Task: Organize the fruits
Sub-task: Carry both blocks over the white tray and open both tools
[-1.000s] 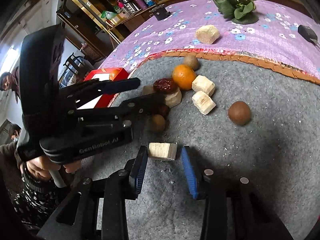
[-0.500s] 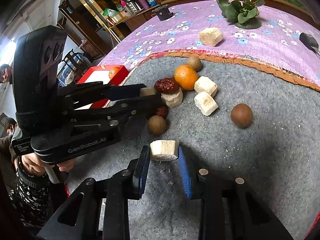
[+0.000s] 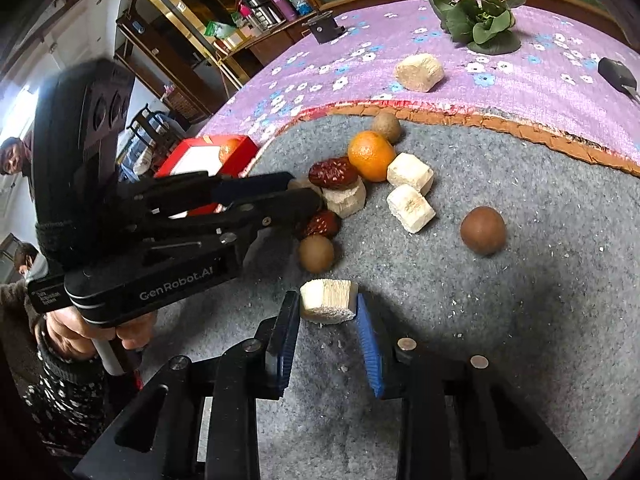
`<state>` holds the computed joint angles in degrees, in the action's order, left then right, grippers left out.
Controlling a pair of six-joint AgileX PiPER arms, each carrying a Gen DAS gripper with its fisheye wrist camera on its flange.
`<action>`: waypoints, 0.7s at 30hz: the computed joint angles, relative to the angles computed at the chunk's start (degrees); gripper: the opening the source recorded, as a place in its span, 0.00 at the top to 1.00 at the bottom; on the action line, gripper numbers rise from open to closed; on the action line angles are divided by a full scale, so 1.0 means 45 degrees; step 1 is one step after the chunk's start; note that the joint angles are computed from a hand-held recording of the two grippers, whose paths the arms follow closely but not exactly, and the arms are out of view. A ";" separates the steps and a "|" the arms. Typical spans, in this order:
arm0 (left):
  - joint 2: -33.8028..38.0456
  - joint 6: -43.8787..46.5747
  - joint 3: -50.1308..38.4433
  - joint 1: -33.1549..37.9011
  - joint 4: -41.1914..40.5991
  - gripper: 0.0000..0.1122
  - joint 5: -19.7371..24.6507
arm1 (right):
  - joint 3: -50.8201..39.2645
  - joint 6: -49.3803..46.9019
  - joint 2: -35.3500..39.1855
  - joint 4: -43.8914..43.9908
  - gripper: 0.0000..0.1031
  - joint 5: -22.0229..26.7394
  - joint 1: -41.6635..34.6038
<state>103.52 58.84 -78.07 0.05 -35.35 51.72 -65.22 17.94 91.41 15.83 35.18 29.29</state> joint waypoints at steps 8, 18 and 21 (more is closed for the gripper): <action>-0.1826 0.2263 0.1711 0.1709 -0.1734 0.80 -0.0045 | -0.0204 0.1588 -0.0046 -0.1337 0.71 -0.0663 0.0727; -0.3124 0.4824 0.2837 0.6788 -0.3219 0.80 -0.0120 | -0.4894 0.3447 0.3124 -0.3090 0.72 -0.0644 0.3090; -0.2611 0.4919 0.2622 0.7605 -0.2878 0.80 -0.0459 | -0.6973 0.3384 0.4714 -0.2933 0.72 -0.0431 0.3725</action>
